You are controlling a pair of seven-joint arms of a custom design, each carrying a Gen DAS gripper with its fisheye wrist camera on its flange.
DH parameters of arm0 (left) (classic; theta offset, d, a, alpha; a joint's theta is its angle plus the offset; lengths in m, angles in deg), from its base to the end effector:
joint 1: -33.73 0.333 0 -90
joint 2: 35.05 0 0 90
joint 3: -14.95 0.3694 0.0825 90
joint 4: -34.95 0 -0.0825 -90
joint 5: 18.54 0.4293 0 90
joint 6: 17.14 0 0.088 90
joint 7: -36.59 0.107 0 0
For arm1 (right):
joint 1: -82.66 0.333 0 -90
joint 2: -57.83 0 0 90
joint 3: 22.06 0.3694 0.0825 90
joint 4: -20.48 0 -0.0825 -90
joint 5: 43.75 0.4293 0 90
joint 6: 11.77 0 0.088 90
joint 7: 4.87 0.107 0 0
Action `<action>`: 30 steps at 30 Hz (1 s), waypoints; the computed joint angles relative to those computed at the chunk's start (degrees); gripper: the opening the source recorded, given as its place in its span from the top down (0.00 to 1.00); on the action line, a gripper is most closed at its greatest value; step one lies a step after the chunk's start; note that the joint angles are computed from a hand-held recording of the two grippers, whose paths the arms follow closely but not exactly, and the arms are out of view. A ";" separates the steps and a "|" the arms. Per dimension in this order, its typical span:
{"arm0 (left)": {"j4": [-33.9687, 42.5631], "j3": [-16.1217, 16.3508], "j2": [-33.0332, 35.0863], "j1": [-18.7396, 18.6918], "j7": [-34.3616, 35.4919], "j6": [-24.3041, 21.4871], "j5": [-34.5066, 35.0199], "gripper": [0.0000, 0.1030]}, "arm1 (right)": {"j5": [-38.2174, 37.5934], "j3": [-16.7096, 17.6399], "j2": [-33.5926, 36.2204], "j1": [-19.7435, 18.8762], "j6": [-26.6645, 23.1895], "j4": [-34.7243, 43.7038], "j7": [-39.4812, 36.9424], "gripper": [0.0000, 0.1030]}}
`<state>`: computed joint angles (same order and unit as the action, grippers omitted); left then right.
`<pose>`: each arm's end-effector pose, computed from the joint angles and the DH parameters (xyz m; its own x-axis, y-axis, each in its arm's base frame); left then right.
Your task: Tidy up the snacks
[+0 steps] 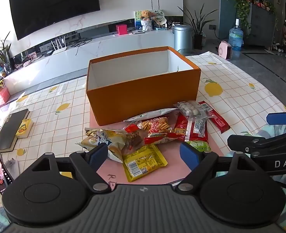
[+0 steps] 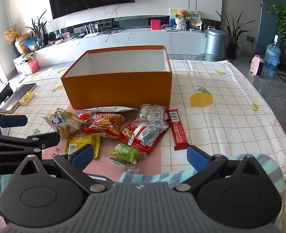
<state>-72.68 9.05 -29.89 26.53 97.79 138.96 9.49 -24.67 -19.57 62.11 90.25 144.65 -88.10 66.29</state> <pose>0.6577 -0.1683 0.5822 -0.0554 -0.9946 -0.0877 -0.6833 0.1018 -0.7230 0.6661 0.1049 0.5857 0.2792 -0.9568 -0.0807 -0.6940 -0.1429 -0.7057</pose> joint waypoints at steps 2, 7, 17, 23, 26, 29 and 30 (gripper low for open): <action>0.00 0.01 0.00 -0.01 0.00 0.00 0.00 0.05 | -0.43 -0.03 -0.09 0.08 0.00 -0.02 0.46 0.04; 0.18 0.09 -0.03 0.14 0.12 -0.19 -0.49 0.05 | -0.37 -0.05 0.10 -0.04 -0.15 0.16 0.31 0.04; 0.27 0.04 -0.07 0.19 -0.10 -0.39 -0.50 0.05 | -0.80 -0.10 0.02 -0.17 -0.58 0.29 0.62 0.04; 0.12 0.00 -0.23 0.24 -0.44 -0.44 -0.50 0.05 | -0.51 -0.06 0.08 -0.16 -0.29 0.18 0.50 0.04; 0.12 -0.03 -0.27 0.29 -0.50 -0.52 -0.67 0.05 | -0.66 -0.10 0.05 -0.17 -0.60 0.28 0.63 0.04; 0.12 -0.05 -0.27 0.31 -0.50 -0.52 -0.67 0.05 | -1.27 -0.08 0.21 0.05 -0.20 0.15 1.34 0.04; 0.12 -0.05 -0.27 0.31 -0.50 -0.52 -0.67 0.05 | -1.35 -0.04 0.15 0.07 -0.12 0.06 1.49 0.04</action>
